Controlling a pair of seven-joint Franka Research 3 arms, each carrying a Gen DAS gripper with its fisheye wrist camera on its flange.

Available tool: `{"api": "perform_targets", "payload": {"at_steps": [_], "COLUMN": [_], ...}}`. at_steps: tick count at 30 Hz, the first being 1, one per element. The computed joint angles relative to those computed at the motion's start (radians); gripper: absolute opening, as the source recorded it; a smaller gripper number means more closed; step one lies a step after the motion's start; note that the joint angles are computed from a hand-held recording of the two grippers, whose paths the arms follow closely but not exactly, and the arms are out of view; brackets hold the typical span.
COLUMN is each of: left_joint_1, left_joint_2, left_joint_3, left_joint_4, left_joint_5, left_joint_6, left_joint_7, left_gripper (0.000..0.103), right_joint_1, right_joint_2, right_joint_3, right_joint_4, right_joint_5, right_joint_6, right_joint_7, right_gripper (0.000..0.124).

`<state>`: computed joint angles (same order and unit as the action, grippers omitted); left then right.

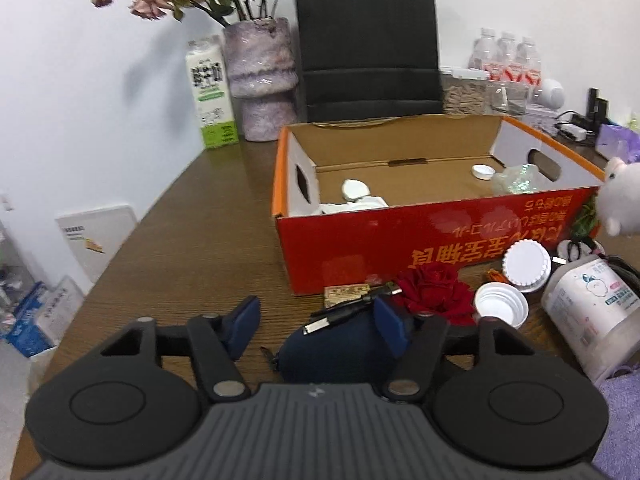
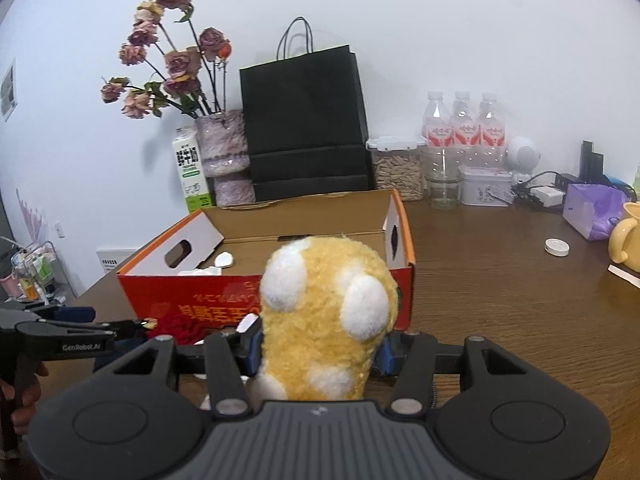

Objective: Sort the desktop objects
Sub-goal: 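Grasp the black pen with the left gripper while the right holds the plush toy, then carry the pen and plush toy over the box and open both grippers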

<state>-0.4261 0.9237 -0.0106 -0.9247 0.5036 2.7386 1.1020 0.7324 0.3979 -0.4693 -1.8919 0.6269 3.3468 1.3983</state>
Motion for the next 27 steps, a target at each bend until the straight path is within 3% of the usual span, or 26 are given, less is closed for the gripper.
{"api": "perform_targets", "payload": {"at_steps": [3,5,8,12,21,27], "left_joint_1": [0.057,0.070,0.060,0.051,0.021,0.000], "left_joint_2": [0.018,0.026,0.012,-0.019,-0.117,-0.133], "left_joint_3": [-0.098,-0.129,-0.115,-0.094,-0.019,0.020], "left_joint_4": [0.017,0.029,0.009,-0.045,-0.196,-0.205], "left_joint_5": [-0.066,-0.106,-0.124,-0.131,-0.061,-0.014], "left_joint_6": [0.014,0.005,0.022,0.064,0.216,0.293], "left_joint_7": [0.140,0.212,0.251,0.248,0.129,0.058], "left_gripper": [0.042,0.032,0.012,0.007,0.007,0.007], "right_joint_1": [-0.020,-0.031,-0.048,-0.056,-0.076,-0.107], "right_joint_2": [0.006,0.009,0.011,0.009,-0.005,-0.013], "right_joint_3": [0.012,0.020,0.035,0.044,0.074,0.120], "right_joint_4": [0.009,0.014,0.017,0.015,0.004,0.011], "right_joint_5": [-0.008,-0.018,-0.034,-0.044,-0.028,0.008], "right_joint_6": [-0.009,-0.013,-0.013,-0.007,0.019,0.047], "right_joint_7": [0.005,0.013,0.027,0.033,0.002,-0.051], "right_gripper": [0.050,0.050,0.050,0.050,0.050,0.050]}}
